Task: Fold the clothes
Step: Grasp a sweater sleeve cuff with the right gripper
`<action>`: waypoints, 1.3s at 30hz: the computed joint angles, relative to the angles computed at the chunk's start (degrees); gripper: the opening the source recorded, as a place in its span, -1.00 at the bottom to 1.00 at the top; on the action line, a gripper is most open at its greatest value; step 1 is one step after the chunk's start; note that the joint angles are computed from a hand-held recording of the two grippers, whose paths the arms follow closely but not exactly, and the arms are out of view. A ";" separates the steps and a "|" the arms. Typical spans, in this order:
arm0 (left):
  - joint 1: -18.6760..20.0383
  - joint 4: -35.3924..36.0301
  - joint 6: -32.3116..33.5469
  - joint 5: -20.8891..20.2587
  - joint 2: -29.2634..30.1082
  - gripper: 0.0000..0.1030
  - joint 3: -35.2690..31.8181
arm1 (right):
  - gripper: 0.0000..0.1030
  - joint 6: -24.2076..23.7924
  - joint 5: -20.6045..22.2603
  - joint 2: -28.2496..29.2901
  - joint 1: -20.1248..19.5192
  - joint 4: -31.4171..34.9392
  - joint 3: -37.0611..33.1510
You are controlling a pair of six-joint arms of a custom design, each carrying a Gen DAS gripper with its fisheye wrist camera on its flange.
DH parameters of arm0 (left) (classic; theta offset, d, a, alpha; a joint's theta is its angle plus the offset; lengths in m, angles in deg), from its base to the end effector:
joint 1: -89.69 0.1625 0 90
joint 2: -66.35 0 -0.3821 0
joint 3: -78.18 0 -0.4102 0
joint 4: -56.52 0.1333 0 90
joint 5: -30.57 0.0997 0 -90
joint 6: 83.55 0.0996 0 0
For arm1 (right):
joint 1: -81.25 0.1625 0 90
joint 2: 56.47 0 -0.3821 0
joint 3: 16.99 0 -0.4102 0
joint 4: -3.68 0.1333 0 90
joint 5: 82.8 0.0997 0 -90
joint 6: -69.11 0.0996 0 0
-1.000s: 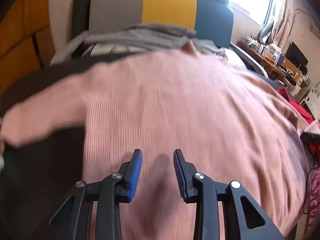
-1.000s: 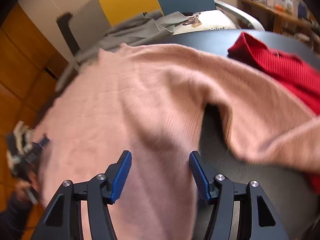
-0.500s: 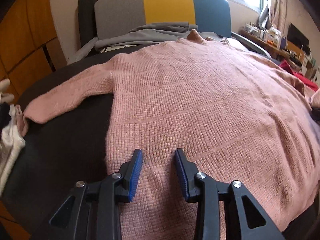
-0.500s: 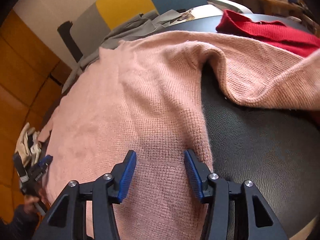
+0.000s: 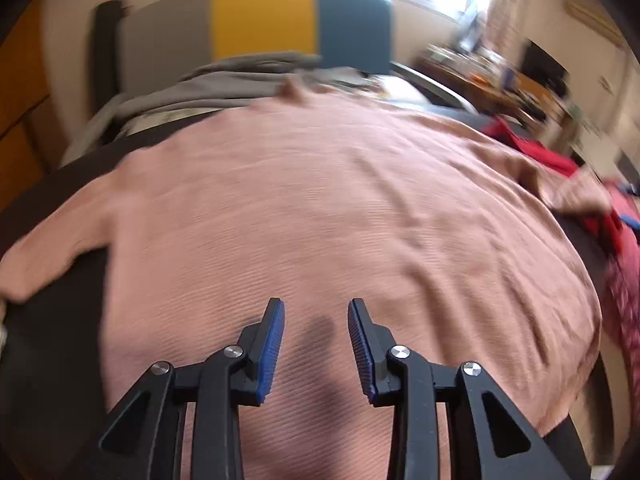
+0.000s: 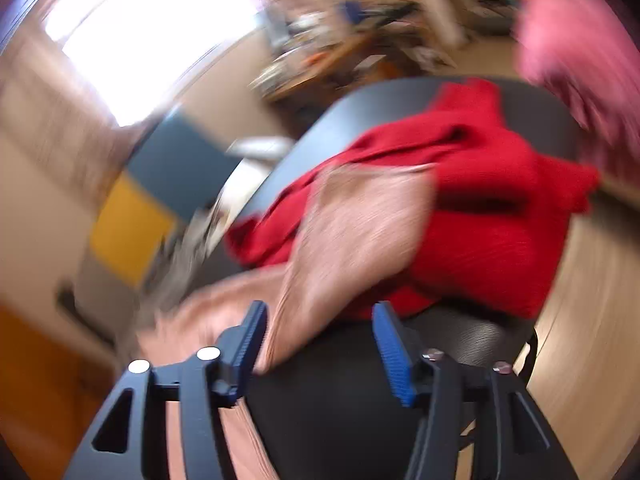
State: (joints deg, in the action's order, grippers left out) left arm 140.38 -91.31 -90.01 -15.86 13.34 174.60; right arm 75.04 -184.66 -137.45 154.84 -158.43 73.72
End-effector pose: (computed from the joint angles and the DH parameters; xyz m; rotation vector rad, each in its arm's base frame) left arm -0.2507 -0.6250 0.1407 0.5746 2.3879 -0.6671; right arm -0.0604 -0.6044 0.5137 -0.6296 -2.3884 1.4627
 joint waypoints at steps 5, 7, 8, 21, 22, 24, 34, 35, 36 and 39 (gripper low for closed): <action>-0.66 2.04 5.38 -2.02 8.84 -0.34 -10.00 | 0.23 5.01 -2.81 2.10 -2.82 -0.07 -4.07; -0.98 3.24 7.22 -1.59 13.53 -0.34 -15.78 | 0.22 3.37 -3.97 4.22 -2.50 -0.08 -6.72; -0.83 4.32 7.09 -1.09 15.60 -0.34 -18.73 | 0.15 2.37 -4.60 5.32 -2.22 0.16 -8.17; 0.82 7.39 3.00 3.21 25.76 -0.31 -31.52 | -0.87 -34.45 -16.72 18.42 9.45 1.50 -23.09; 0.87 7.13 2.95 3.14 25.79 -0.31 -31.53 | -0.87 -37.38 -15.87 19.14 10.30 1.85 -23.55; 1.02 7.15 2.44 2.56 25.77 -0.31 -31.73 | -0.87 -43.17 -13.48 20.23 12.00 4.07 -23.63; -0.11 4.84 16.60 -6.81 24.09 -0.33 -32.70 | -0.87 -63.29 -18.37 19.12 13.07 1.09 -7.22; -0.61 3.62 21.15 -8.50 24.31 -0.33 -32.81 | -0.87 -63.26 -17.86 18.22 12.68 1.35 -5.33; -1.09 2.65 25.56 -10.23 24.59 -0.33 -33.07 | -0.87 -62.45 -17.12 17.39 12.39 2.36 -4.34; -2.45 1.87 36.17 -13.58 26.53 -0.33 -35.20 | -0.87 -59.45 -14.98 14.83 11.14 4.14 -1.62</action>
State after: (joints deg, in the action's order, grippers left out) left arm 137.93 -89.44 -53.84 -29.44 39.87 139.39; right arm 15.59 -199.64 -122.62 165.98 -154.29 72.10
